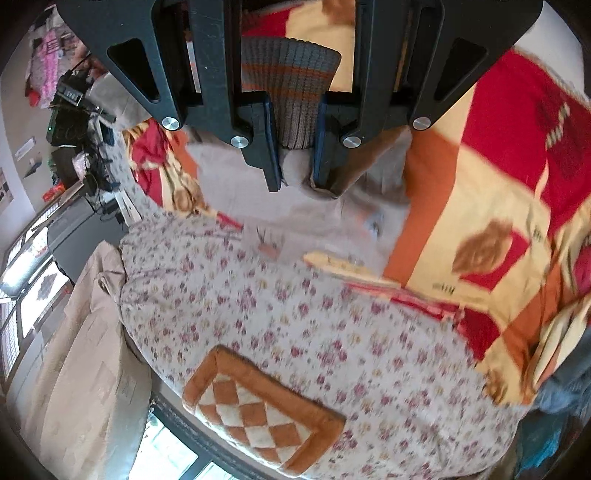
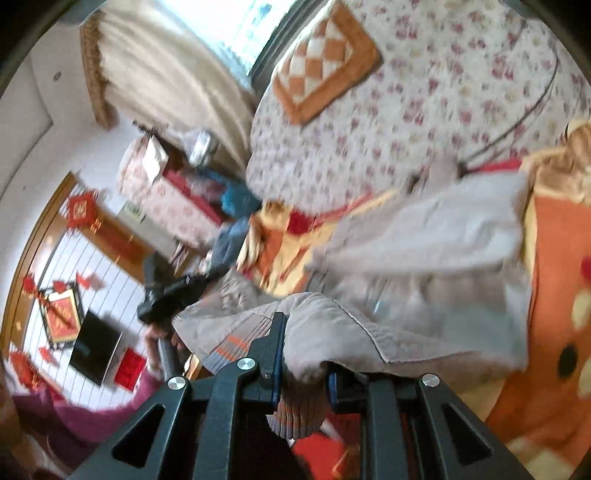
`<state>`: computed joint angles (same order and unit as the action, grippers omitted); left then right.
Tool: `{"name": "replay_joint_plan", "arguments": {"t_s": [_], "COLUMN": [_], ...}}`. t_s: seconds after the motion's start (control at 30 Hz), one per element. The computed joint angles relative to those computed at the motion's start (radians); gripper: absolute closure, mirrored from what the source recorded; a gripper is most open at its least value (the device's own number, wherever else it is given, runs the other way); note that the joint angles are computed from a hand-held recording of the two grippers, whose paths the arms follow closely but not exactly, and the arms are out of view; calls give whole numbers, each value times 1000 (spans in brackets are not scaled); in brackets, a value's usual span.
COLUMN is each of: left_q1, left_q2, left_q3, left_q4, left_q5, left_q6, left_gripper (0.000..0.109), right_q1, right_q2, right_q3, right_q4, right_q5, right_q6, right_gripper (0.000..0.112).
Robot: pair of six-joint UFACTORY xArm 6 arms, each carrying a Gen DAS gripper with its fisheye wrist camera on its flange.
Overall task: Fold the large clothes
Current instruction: 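Lift the hem with both tools and fold it over toward the collar, then lay the hem beside the collar and open both tools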
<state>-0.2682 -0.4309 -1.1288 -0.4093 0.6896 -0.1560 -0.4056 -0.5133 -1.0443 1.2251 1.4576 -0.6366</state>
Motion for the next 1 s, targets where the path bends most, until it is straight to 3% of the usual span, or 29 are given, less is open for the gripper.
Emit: {"name": "replay_joint_plan", "arguments": {"t_s": [0.2,0.33,0.6,1.0], "left_q1": [0,9,3,-40], "left_q2": [249,421,719,927], "left_q3": [-230,-386,-657,-889], "left_q4": [89,133,274,482], "left_q5": [-21,-5,76,165], "left_q6": [-52,-93,-188,-246], "left_gripper": [93,93,93,93], "right_q1": [86,134,170,210], "right_q2": [187,347,569,724], "right_q3": [-159,-276,-416,-539], "right_q4": [-65,-133,-211,-334], "right_q5": [-233,-329,-413,-493], "right_q6": [37,117,214,283], "right_gripper": [96,96,96,96]}}
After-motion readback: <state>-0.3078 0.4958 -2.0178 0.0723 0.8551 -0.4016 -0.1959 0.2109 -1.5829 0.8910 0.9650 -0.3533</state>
